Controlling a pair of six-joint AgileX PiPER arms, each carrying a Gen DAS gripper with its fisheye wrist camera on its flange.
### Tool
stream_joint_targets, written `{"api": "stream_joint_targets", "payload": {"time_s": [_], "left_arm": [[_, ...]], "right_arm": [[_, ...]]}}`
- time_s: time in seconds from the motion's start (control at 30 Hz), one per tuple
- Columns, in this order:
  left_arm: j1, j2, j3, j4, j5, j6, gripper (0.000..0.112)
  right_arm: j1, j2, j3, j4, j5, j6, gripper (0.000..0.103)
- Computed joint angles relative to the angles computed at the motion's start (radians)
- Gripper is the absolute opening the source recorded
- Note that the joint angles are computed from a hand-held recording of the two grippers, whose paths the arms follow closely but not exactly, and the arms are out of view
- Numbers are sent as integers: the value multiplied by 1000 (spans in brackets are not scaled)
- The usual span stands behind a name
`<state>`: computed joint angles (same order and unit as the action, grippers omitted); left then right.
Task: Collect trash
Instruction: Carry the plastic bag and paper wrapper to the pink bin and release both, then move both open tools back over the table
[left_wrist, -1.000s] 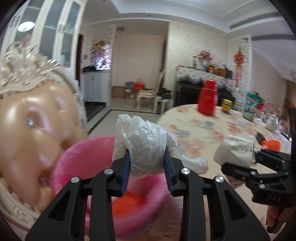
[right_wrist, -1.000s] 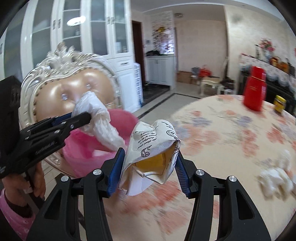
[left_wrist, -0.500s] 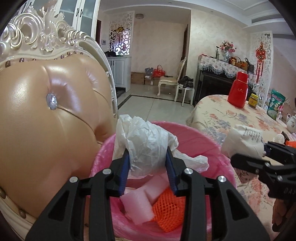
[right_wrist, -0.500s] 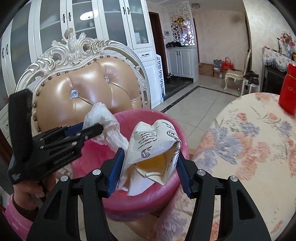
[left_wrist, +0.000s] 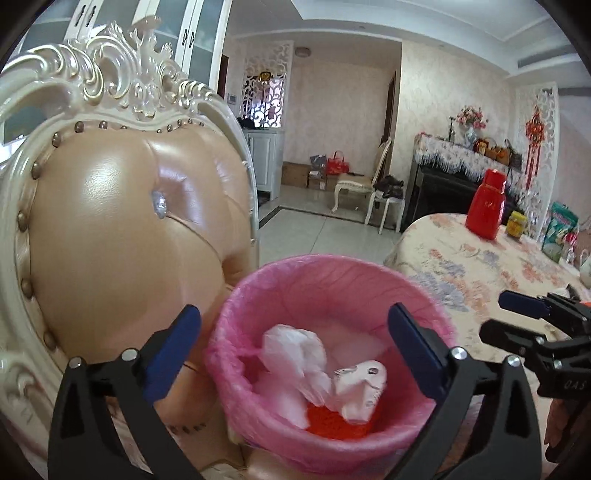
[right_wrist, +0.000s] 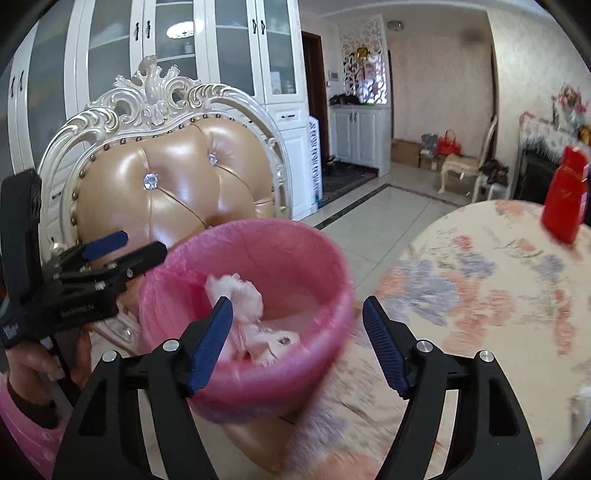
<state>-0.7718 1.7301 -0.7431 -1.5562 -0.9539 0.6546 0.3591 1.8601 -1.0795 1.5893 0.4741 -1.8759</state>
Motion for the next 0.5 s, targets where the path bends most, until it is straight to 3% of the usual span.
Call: {"api": "stream_joint_targets", "payload": {"time_s": [0.23, 0.37, 0.5], "left_arm": [[-93, 91, -163, -1, 52, 92, 98], [-120, 199, -371, -23, 151, 208, 98], [-158, 331, -633, -108, 202, 403, 98]], "right_arm": [[-215, -137, 185, 69, 40, -169, 74], [-411, -176, 234, 55, 96, -193, 76], [-610, -176, 234, 22, 150, -200, 76]]}}
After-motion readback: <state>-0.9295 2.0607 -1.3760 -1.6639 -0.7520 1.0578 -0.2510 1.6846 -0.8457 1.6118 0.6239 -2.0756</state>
